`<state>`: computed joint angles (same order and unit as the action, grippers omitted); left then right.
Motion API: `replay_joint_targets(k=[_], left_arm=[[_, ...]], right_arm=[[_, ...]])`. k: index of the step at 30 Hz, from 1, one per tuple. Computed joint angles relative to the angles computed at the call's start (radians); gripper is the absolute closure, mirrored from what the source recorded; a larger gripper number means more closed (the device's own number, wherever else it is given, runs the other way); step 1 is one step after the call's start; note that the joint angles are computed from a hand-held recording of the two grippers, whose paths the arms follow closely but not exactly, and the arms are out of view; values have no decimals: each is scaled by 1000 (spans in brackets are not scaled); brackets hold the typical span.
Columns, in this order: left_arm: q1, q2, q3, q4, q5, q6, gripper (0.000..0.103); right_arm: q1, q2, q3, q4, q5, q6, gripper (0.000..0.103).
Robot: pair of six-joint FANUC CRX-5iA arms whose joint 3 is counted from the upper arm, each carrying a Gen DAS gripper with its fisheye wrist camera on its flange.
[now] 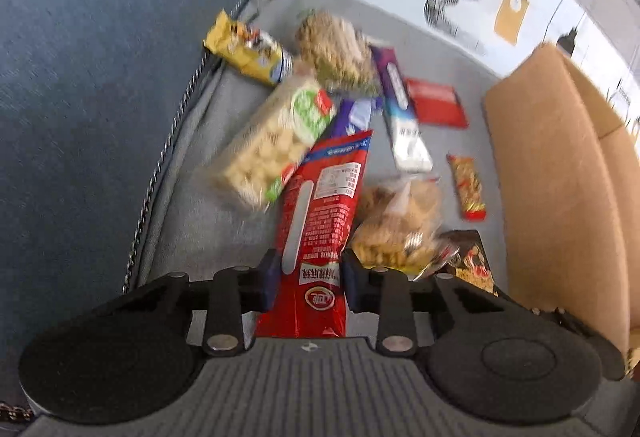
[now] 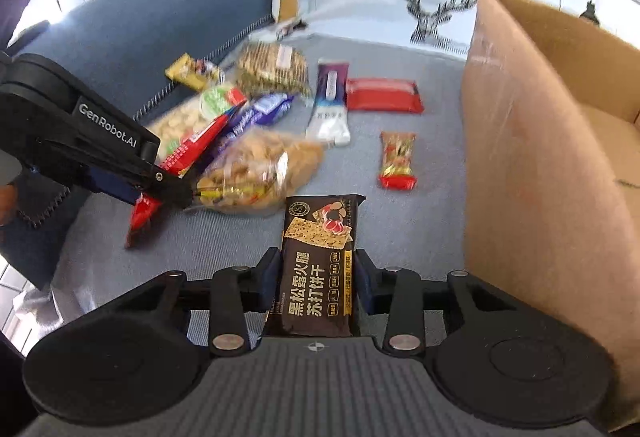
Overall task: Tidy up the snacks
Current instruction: 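Grasp the long red wafer bag with the left gripper while the right gripper holds the biscuit pack, then carry the red bag in the left gripper and biscuit pack in the right gripper over the box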
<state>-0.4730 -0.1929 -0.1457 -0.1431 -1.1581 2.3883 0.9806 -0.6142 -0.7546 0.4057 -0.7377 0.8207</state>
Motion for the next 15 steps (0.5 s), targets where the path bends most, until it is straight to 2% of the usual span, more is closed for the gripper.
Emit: replay_joint_targets(k=[7,8,9,15], left_arm=[[-23,-30,2,-46,40,46,74],[-36,-31,11,-70,39,61,87],[-53,-30,23,-101,31,78,93],[-68,-44,26,-133,57,118,94]], right_arm=[[29,-63,-53,131,35,-99,63],[32,-70,-60,149,42,-113,63],[33,-81,-69,167,55,-125,63],[15,-135,-116,279,144,-202,63]])
